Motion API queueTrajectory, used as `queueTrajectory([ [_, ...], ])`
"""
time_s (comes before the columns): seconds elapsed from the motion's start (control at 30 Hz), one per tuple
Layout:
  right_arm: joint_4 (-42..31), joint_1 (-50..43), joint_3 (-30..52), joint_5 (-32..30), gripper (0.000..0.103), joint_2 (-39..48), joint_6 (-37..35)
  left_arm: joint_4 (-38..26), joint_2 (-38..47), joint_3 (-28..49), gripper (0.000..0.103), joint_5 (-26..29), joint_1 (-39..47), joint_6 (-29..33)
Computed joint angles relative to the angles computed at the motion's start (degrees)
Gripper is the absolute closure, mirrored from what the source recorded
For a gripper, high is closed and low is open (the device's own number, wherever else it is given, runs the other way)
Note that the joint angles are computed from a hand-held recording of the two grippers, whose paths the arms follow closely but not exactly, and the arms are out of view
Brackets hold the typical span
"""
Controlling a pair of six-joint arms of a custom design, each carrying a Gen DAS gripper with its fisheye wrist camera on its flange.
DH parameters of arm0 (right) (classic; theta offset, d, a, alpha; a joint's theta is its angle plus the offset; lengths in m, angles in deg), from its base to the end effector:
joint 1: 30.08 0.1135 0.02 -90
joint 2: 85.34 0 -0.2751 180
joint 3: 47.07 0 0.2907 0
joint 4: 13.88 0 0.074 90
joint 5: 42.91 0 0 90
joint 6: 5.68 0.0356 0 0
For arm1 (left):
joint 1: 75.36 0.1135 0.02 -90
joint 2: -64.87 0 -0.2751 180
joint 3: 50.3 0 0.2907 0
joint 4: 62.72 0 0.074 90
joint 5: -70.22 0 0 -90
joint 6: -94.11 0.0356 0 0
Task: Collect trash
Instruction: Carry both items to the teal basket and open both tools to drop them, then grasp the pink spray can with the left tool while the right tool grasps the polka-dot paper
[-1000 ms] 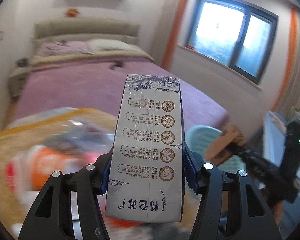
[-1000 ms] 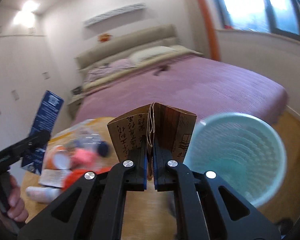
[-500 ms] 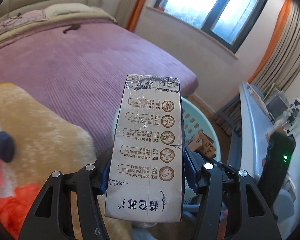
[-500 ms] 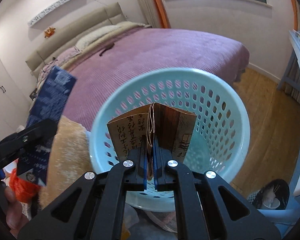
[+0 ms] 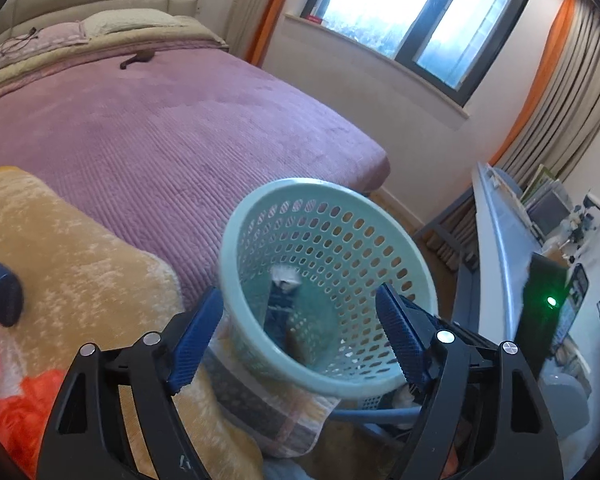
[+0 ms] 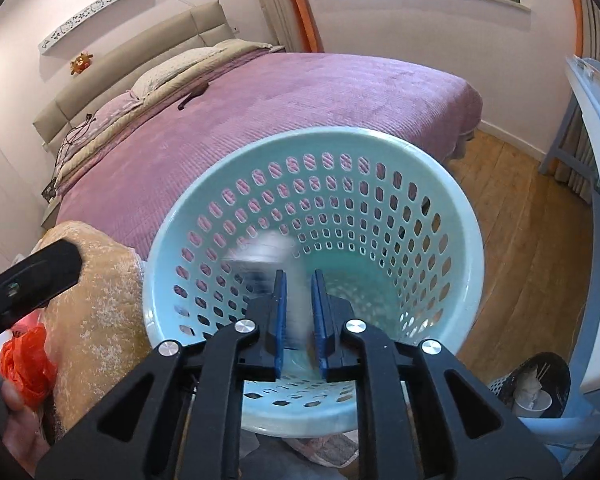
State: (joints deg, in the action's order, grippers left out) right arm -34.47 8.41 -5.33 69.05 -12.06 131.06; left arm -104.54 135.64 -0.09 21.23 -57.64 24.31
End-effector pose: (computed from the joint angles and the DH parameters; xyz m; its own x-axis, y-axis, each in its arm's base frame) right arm 0.2073 0.1479 0.1404 -0.7129 0.2960 -0.6357 0.1775 0.9532 0.2447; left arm 0.2437 0.0533 0.1818 -0.7713 0.0271 -0.6359 0.3478 0.8546 -0.3856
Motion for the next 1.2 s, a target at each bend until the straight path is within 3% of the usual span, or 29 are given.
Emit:
queueTrajectory([
  [0.07,0.86,2.15,1.03,2.77,0.064,0.85,0.16,-2.07,-2.12,-0.38,0.026,1.43,2.2,1.75],
  [0.1,1.12,2.94,1.28,4.38,0.047,0.9,0.18,-4.37,-3.4,-0.48,0.026,2.65,4.85,4.34],
  [0.13,1.44,3.7,1.65,6.11,0.04,1.07,0.14,-5.51,-4.56,-0.28,0.026,2.8,5.41,4.64],
  [0.33,3.89,7.22,8.43,14.42,0.035,8.1,-3.31,-18.0,-7.53,1.98,0.026,4.25,19.27,18.01],
  [0.47,2.07,8.63,15.66,21.71,0.031,17.66,-4.63,-26.0,-6.21,4.38,0.026,5.27,30.91,28.79],
  [0.53,1.27,8.63,17.86,23.44,0.031,21.13,-5.58,-30.23,-4.37,6.0,0.026,5.38,38.25,36.01],
  [0.73,-6.54,7.75,26.4,27.87,0.031,32.37,-3.76,-37.76,6.69,14.41,0.026,4.56,57.33,49.78],
  [0.83,-10.27,8.67,30.62,32.42,0.031,36.65,-4.78,-39.27,12.43,19.92,0.026,5.37,64.33,52.88],
  [0.9,-8.85,8.87,30.04,32.2,0.031,37.1,-7.01,-38.46,14.95,22.61,0.026,5.83,67.2,53.39],
  [0.97,-12.55,9.21,31.56,31.68,0.031,37.92,-4.53,-37.58,18.07,25.14,0.026,6.11,69.76,54.14],
  [1.2,-13.94,14.33,29.69,30.8,0.031,34.97,1.02,-35.65,27.65,31.01,0.026,5.27,71.82,55.49],
])
